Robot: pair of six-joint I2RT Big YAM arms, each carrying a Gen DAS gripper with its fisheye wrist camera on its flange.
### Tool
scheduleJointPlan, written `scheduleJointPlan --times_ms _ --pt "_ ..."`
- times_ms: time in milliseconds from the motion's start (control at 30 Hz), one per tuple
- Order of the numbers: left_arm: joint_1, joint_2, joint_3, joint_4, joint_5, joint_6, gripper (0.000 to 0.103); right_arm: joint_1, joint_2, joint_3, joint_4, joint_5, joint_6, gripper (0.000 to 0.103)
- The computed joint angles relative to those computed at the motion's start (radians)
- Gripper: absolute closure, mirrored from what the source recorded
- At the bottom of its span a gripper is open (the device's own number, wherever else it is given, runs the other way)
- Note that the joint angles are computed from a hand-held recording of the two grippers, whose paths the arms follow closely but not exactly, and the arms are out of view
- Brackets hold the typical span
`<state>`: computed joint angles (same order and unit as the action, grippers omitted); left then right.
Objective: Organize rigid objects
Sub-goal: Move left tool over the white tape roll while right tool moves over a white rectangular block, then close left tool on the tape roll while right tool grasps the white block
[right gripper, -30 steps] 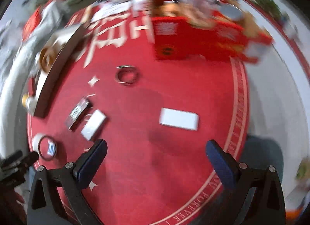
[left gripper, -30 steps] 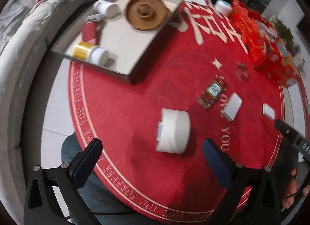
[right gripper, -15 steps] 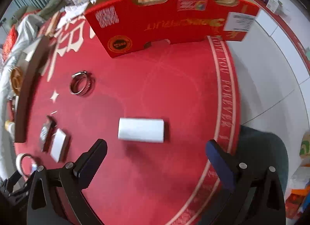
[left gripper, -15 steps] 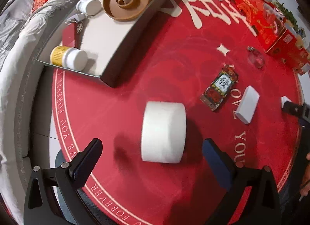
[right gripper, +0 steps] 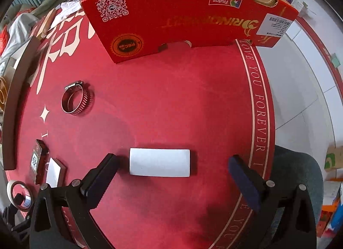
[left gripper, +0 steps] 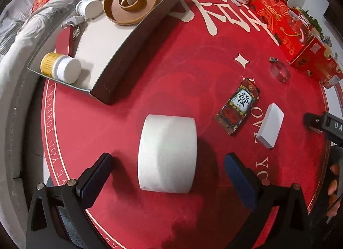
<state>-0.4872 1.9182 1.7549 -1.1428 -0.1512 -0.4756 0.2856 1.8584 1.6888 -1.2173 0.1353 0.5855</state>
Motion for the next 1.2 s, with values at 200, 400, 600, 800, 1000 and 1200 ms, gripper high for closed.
scheduleJointPlan --times_ms 200,400,600,800,1000,1200 --pt "-0.003 -0.028 -0.046 0.037 -0.009 -0.005 0.0 -0.001 -0.005 0.002 -0.014 -0.006 -0.004 0.0" --pt "-0.006 -0.025 -0.018 -0.024 0.005 -0.027 0.001 -0.01 0.007 0.026 -0.043 -0.022 -0.012 0.0" --pt "-0.014 -0.025 0.019 -0.051 0.009 0.011 0.054 -0.007 0.008 0.05 -0.071 -0.025 -0.016 0.037" --pt "-0.014 -0.031 0.025 -0.08 0.019 -0.007 0.07 -0.013 -0.01 0.038 -0.051 -0.052 -0.045 0.052" --pt "0.003 -0.105 0.006 -0.033 -0.029 -0.017 0.07 -0.029 -0.062 0.01 -0.012 -0.113 -0.04 0.052" --pt "0.039 -0.135 0.094 -0.051 -0.064 -0.007 0.07 0.004 -0.072 0.106 0.018 -0.138 -0.073 0.052"
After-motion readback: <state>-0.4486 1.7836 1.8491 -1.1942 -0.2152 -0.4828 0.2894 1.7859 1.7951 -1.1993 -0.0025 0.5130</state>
